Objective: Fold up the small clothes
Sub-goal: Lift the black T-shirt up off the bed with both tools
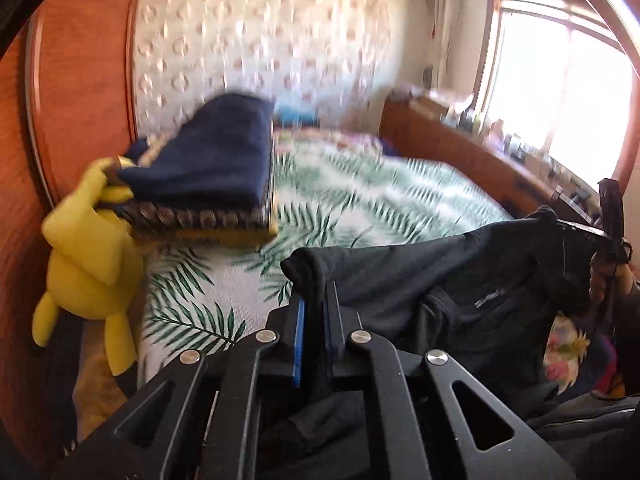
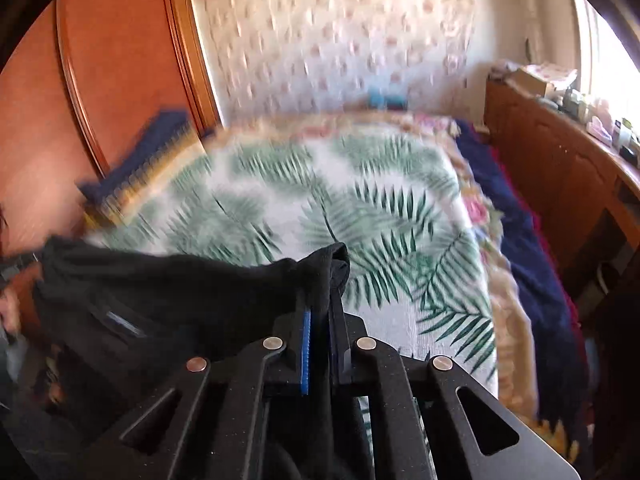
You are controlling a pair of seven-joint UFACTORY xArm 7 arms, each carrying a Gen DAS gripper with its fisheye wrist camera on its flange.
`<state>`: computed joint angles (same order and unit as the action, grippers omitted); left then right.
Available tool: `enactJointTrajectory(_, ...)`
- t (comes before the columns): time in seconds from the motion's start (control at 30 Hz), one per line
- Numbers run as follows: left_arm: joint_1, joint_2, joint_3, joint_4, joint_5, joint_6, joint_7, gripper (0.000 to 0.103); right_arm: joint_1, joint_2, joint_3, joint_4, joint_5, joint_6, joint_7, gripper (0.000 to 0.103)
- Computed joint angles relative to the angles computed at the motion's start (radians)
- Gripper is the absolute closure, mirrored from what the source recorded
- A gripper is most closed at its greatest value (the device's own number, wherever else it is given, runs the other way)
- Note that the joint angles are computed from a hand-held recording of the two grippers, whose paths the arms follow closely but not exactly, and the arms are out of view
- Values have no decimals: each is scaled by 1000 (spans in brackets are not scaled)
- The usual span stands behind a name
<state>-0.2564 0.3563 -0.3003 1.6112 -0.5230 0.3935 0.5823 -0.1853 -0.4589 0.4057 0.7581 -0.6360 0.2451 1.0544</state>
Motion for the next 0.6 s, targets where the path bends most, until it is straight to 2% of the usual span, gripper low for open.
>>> enactJointTrajectory(0.1,67,-95,-54,-77,-154,-34,107,95,30,-114,-4,-41,21,6,0,97)
enactJointTrajectory(0.2,77,-161,-53,-110,-281,-57,200,95,57,-229,-10,-82,71,14,-27,97)
enactJointTrajectory(0.47,34,-276,-21,-123,-583,-95,472,95,61,-462,44,-106,157,74,-102,97)
enactJointTrajectory(0.6,-3,-306,20,-105,-689,-108,559,95,50,-559,63,-94,191,76,-142,97)
